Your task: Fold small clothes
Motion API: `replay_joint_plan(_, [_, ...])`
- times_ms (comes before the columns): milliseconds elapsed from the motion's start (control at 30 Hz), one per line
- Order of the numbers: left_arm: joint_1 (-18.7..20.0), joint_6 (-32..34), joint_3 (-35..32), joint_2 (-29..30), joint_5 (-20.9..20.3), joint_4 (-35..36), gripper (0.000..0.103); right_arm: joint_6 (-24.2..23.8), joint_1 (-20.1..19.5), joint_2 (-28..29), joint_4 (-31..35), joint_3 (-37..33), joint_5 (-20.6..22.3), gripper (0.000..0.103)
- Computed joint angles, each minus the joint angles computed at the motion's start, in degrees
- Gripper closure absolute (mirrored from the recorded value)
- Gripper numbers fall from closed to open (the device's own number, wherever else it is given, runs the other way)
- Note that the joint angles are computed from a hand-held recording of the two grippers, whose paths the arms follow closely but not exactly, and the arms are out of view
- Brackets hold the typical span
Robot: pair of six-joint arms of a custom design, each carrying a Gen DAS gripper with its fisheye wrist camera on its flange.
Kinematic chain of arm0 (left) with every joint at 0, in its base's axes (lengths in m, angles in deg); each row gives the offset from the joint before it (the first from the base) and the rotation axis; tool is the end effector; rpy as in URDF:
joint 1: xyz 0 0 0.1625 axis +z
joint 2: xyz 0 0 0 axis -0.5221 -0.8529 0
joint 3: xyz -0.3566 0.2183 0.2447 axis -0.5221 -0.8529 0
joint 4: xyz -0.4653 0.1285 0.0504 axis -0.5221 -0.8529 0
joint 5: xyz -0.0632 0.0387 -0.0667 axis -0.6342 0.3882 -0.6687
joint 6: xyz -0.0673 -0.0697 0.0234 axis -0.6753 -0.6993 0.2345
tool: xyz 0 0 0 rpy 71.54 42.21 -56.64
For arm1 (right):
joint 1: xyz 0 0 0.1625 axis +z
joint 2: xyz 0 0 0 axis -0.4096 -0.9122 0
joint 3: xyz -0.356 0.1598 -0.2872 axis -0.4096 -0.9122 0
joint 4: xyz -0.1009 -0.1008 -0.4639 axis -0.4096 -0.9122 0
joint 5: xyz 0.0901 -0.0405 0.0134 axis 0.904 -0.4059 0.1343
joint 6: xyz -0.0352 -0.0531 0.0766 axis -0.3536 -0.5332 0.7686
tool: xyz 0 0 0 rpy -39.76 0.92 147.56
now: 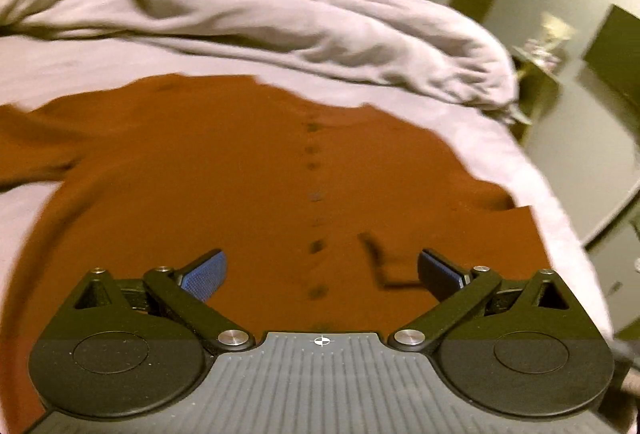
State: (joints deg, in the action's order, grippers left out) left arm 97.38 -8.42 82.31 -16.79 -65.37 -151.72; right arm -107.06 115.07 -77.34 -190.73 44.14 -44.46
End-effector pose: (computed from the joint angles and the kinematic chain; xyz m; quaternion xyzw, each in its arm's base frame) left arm -0.0979 -0.7121 0.1335 0.0022 0.8729 -0.4256 0.2385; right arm 0.1365 -0.7993 0.0988 0.2207 -0.9235 0.2918 0.1149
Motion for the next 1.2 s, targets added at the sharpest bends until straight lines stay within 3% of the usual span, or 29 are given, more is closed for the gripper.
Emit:
replay_joint_plan(67, [1.0,1.1,-3.3,1.9,-2.9,1.9,0.005,3.1,-0.9,-0.8,-1.4,1.4,0.0,0.080])
replay_joint_plan(133, [2.1,-0.9,-6.7,3.5,-5.8,6.2,0.023,5.0,-1.8,-2.0,-1.4,2.3,0.2,0.077])
replay_joint_plan(233, [3.9,-6.6,-11.0,5.4,-10.2,13.4,0.038,5.4,-2.9,-3.2,-1.5,3.8,0.6,0.074])
replay_joint_plan(333, [5.8,-9.9,-13.8,6.8,-13.8,17.6,0.041,5.7,-3.6,-3.7,-0.9,4.5,1.5,0.073])
replay_joint_plan(567, [8.3,-14.6,-15.8,7.9,-22.2,17.1,0.041,6.2,-4.5,-3.9,-0.9,5.4,3.9,0.071])
replay_joint_plan(600, [8.4,-14.6,-16.0,8.1,-23.2,16.9,0.045,6.7,-4.6,-3.9,-1.0,5.4,4.2,0.071])
replay_joint_plan(633, [8.4,-14.2,-16.5,8.5,-23.5,17.1,0.060,7.2,-4.7,-3.7,-1.0,5.2,4.2,0.070])
replay_joint_plan(667, [8.2,-13.9,-17.2,8.8,-23.0,18.3,0.071,7.6,-4.7,-3.7,-1.2,5.1,4.3,0.070])
replay_joint_plan(700, [8.2,-13.9,-17.8,9.0,-22.7,19.7,0.097,7.8,-4.7,-3.6,-1.2,5.0,4.3,0.070])
replay_joint_plan(800, [7.6,-13.6,-19.1,9.2,-21.0,21.7,0.097,7.4,-4.3,-3.6,-1.3,4.8,3.2,0.069])
replay_joint_plan(933, [5.4,-4.2,-19.0,7.7,-15.7,17.6,0.097,7.1,-3.5,-3.1,-0.9,3.6,2.1,0.069])
replay_joint_plan(1100, [3.3,8.2,-17.3,5.5,-5.0,6.2,0.097,7.9,-2.7,-1.9,-0.7,1.5,3.4,0.068])
replay_joint_plan(1200, [4.3,9.0,-15.8,4.0,0.2,3.5,0.097,9.2,-2.3,-1.0,-0.2,0.2,4.8,0.066])
